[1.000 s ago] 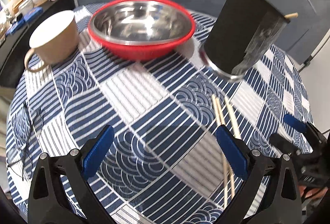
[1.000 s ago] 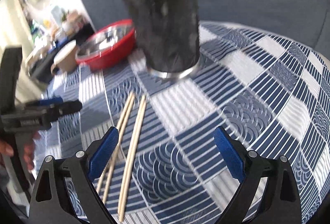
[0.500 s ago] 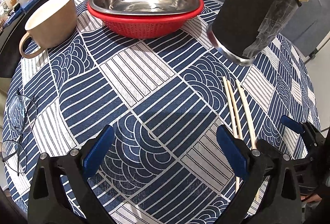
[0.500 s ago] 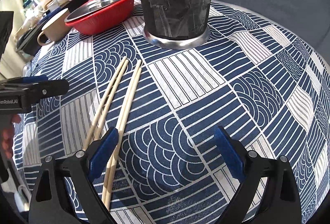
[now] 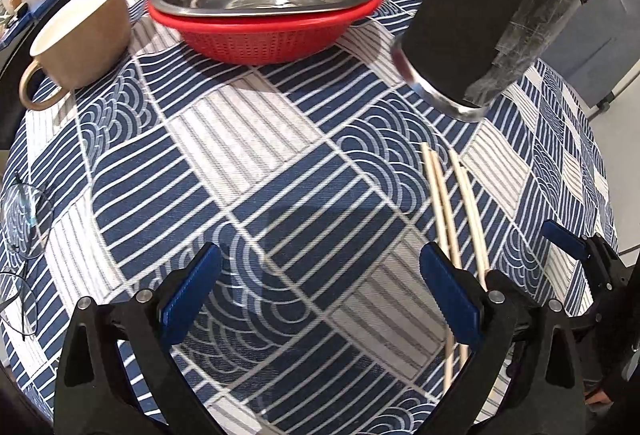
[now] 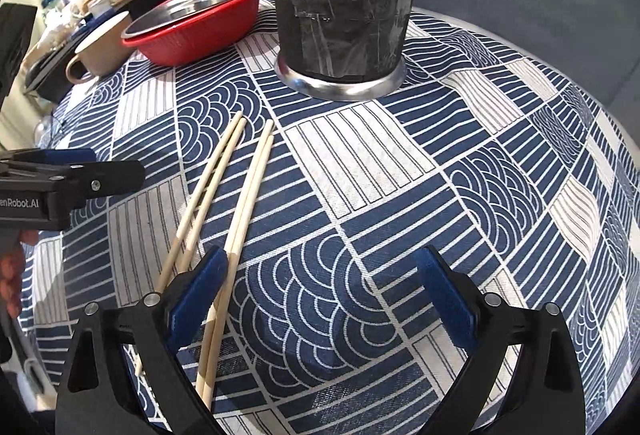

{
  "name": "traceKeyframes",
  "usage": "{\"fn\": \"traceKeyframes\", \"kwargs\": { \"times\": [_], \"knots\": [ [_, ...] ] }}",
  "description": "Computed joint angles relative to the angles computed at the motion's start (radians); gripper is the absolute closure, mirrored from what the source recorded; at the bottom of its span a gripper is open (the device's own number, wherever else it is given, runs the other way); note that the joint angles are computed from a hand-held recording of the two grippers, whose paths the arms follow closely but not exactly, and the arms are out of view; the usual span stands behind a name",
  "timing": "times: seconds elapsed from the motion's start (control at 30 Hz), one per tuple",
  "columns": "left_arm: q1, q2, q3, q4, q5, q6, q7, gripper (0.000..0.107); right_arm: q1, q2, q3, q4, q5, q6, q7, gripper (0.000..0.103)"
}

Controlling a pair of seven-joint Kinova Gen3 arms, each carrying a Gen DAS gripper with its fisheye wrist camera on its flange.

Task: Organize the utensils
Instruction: 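Move both open tools back down over the remaining wooden sticks, then close the left tool on a wooden stick while the right tool grasps another stick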

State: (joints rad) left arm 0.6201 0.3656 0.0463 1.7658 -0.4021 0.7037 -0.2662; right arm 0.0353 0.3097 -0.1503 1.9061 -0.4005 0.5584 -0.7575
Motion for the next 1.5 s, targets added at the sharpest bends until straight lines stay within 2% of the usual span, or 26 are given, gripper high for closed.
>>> {"fn": "traceKeyframes", "kwargs": {
  "times": [0.13,0.27,0.43,0.5,0.57,0.63,0.77,0.93,1.1,1.3,1.37,1.43,1.47,1.5],
  "knots": [
    [0.001,0.023,0.010,-0.038,0.001,0.009,-0.033,0.011,0.002,-0.005,0.009,0.006,0.004,-0.011,-0.011,0.012],
    [0.007,0.043,0.011,-0.065,0.009,0.020,-0.069,0.011,-0.043,-0.017,0.047,0.016,0.078,-0.040,-0.070,0.012],
    [0.009,0.061,0.004,-0.081,0.031,0.019,-0.088,0.011,0.058,-0.020,-0.029,0.021,-0.034,-0.017,0.031,0.012],
    [0.018,0.071,-0.001,-0.093,0.029,0.027,-0.090,0.011,0.027,-0.018,-0.007,0.024,-0.023,-0.012,0.026,0.012],
    [0.026,0.082,-0.005,-0.110,0.023,0.045,-0.099,0.011,-0.022,-0.021,0.019,0.043,0.028,-0.049,0.001,0.012],
    [0.031,0.099,-0.006,-0.135,0.023,0.063,-0.106,0.011,-0.018,-0.027,0.010,0.053,0.038,-0.062,-0.009,0.012],
    [0.030,0.111,-0.006,-0.156,0.033,0.073,-0.126,0.011,0.002,-0.012,0.010,0.036,0.024,-0.036,-0.017,0.012],
    [0.069,0.157,-0.026,-0.227,0.009,0.161,-0.147,0.009,0.004,-0.013,0.012,0.035,0.033,-0.037,-0.021,0.012],
    [0.075,0.164,-0.029,-0.231,-0.012,0.179,-0.130,0.009,0.010,-0.012,0.014,0.034,0.035,-0.032,-0.021,0.011],
    [0.077,0.182,-0.024,-0.268,-0.001,0.238,-0.127,0.009,-0.042,-0.002,0.053,-0.002,0.106,0.019,-0.126,0.012],
    [0.072,0.179,-0.018,-0.266,0.003,0.241,-0.133,0.009,-0.045,0.013,0.058,-0.032,0.122,0.064,-0.152,0.013],
    [0.066,0.169,-0.014,-0.251,0.005,0.228,-0.145,0.012,-0.041,0.019,0.056,-0.048,0.134,0.088,-0.154,0.016],
    [0.067,0.159,-0.015,-0.238,0.002,0.224,-0.146,0.016,-0.033,0.018,0.052,-0.053,0.133,0.096,-0.145,0.025],
    [0.070,0.141,-0.016,-0.211,-0.001,0.212,-0.139,0.022,-0.026,0.016,0.049,-0.056,0.130,0.102,-0.134,0.039]
  ]
}}
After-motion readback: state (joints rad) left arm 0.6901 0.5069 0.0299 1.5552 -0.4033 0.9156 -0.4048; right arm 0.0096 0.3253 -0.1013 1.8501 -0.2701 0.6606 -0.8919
